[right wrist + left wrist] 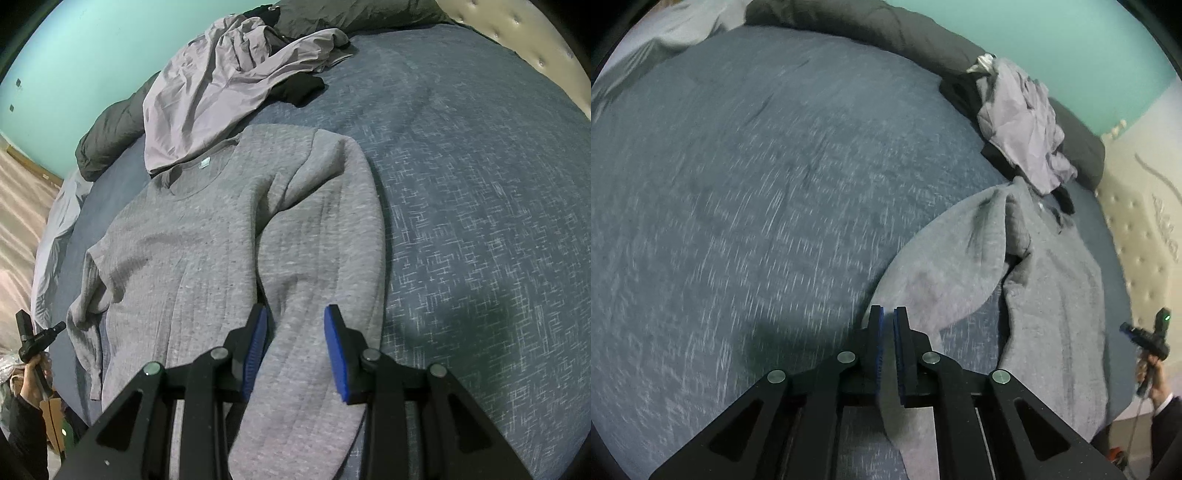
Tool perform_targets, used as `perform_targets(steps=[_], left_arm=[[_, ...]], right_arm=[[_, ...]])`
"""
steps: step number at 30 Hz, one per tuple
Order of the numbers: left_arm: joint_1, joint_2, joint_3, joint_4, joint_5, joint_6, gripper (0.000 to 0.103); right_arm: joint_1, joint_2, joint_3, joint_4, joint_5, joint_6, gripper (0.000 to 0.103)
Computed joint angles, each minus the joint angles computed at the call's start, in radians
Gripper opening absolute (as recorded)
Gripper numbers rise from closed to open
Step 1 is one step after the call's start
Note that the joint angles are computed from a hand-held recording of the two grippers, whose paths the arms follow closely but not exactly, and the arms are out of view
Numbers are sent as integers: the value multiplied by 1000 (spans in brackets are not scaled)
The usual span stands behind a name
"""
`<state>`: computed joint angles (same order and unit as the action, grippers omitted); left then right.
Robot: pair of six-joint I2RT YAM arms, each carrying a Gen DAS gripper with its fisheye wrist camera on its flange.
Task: Fold clothes
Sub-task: 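Grasp a sleeve with the left gripper and pull it out from the body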
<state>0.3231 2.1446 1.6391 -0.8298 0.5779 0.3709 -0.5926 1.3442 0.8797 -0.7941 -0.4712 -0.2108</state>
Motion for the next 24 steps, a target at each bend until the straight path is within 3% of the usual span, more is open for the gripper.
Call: perform_targets(steps=[4, 11, 15, 18, 24], left_arm=[[36, -1, -53, -12, 27, 22, 20], [39, -7, -160, 11, 55, 49, 21], [13, -40, -222, 64, 45, 47, 19], [-1, -66, -244, 92, 40, 43, 5], [10, -111, -216, 93, 27, 44, 4]], right_arm=[[5, -11, -5, 0, 0, 12, 33], [24, -35, -24, -8, 4, 21, 33], [21, -24, -33, -22, 2, 12, 33], [5, -23, -48, -27, 9, 0, 34], [-40, -18, -63, -60, 16, -53, 37]])
